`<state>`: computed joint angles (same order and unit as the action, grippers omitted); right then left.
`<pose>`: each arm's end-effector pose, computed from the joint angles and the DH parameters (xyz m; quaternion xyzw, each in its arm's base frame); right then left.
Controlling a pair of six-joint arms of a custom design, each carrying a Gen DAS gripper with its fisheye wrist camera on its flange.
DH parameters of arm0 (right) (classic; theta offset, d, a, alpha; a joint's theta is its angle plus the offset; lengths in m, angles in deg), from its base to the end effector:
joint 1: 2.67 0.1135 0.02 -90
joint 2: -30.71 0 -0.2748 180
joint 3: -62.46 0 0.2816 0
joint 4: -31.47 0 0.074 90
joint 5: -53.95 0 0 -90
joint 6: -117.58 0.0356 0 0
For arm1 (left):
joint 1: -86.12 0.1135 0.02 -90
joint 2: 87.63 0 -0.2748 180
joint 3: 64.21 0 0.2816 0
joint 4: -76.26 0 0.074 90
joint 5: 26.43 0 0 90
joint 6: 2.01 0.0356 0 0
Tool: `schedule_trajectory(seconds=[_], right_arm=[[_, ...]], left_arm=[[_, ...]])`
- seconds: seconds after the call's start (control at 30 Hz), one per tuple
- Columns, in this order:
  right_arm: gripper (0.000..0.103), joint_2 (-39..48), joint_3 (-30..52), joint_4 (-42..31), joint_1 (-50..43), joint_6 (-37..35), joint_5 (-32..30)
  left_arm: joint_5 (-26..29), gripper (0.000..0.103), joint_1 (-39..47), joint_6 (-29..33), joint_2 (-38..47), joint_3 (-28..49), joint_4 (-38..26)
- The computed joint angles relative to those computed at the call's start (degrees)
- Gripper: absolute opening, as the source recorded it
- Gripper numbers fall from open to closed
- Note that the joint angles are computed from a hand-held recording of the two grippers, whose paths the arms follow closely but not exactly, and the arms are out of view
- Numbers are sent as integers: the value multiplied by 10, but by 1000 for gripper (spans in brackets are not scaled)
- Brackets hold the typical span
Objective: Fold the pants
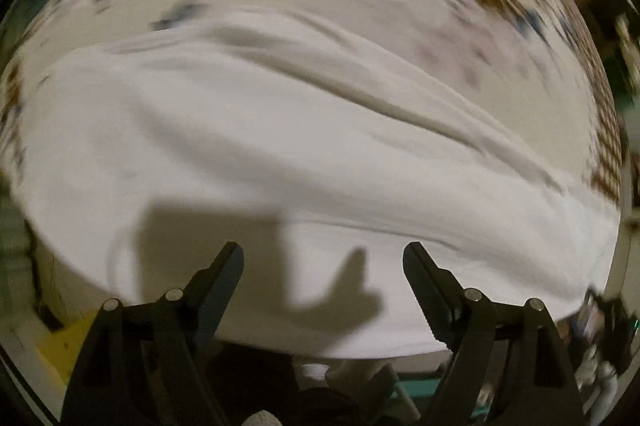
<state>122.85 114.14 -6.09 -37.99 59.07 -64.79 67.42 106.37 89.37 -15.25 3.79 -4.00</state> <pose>0.2272 -0.1400 0.1025 0.5088 0.8185 0.2433 0.1093 0.2146 0.0766 0.2449 -0.1621 0.9851 -0.0242 0.0522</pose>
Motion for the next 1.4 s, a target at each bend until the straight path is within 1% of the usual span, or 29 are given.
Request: schedule_trajectory(seconds=[0.07, 0.1, 0.2, 0.27, 0.33, 0.37, 0.4, 0.43, 0.47, 0.5, 0.6, 0.67, 0.7, 0.73, 0.8, 0.83, 0.93, 1.07, 1.13, 1.23, 1.27, 1.3, 1.33, 1.37, 1.4], right_arm=[[51, -8, -14, 48, -2, 15, -17], [42, -12, -14, 54, 4, 17, -13], [30, -43, -32, 93, 13, 47, -26], [30, -56, -40, 112, 21, 58, -38], [31, -44, -37, 128, 30, 57, -49], [33, -35, -34, 131, 36, 56, -51], [34, -21, -29, 133, 38, 55, -51], [41, 5, -23, 153, 40, 60, -59], [44, 9, -25, 168, 40, 66, -65], [49, 11, -31, 190, 42, 76, -69], [50, 17, -20, 200, 53, 84, -71], [27, 21, -10, 191, 60, 85, -64], [20, 22, -2, 181, 68, 82, -54], [17, 17, 3, 173, 76, 82, -41], [14, -6, 11, 152, 93, 74, -20], [13, -27, 15, 139, 104, 69, -10], [12, -91, 33, 92, 145, 53, 16], [11, -172, 75, 32, 244, 45, 57], [11, -190, 95, 15, 297, 48, 78], [11, -196, 130, 4, 416, 65, 130], [11, -192, 140, 4, 462, 77, 153], [11, -182, 150, 5, 497, 81, 169], [11, -166, 161, 8, 541, 89, 188], [11, -148, 172, 9, 576, 98, 202], [11, -129, 182, 12, 611, 109, 214]], left_arm=[[-6, 81, -61, -26, 9, -14, 16], [-11, 81, -84, -36, 14, -20, 24], [-25, 81, -121, -46, 41, -34, 48], [-32, 81, -122, -48, 63, -38, 60], [-34, 89, -122, -46, 73, -42, 80], [-35, 90, -122, -45, 76, -41, 82], [-33, 95, -121, -45, 84, -38, 87], [-31, 101, -121, -47, 90, -35, 91], [-23, 103, -113, -43, 98, -37, 97], [-20, 103, -115, -50, 107, -35, 102], [-26, 103, -121, -68, 118, -32, 120], [-27, 103, -123, -76, 124, -29, 124], [-27, 103, -123, -79, 126, -26, 122], [-25, 103, -124, -79, 130, -20, 117], [-20, 103, -107, -63, 129, -15, 109], [-14, 103, -84, -45, 141, 6, 103], [-2, 103, -53, -39, 114, 19, 82], [17, 103, 18, -9, 77, 53, 41], [32, 103, 61, 14, 71, 74, 18], [41, 103, 119, 48, 69, 102, -12], [47, 103, 154, 71, 74, 118, -23], [47, 103, 173, 83, 56, 109, -32], [48, 103, 209, 102, 65, 124, -38], [52, 103, 241, 125, 48, 110, -43], [55, 103, 281, 156, 50, 119, -54]])
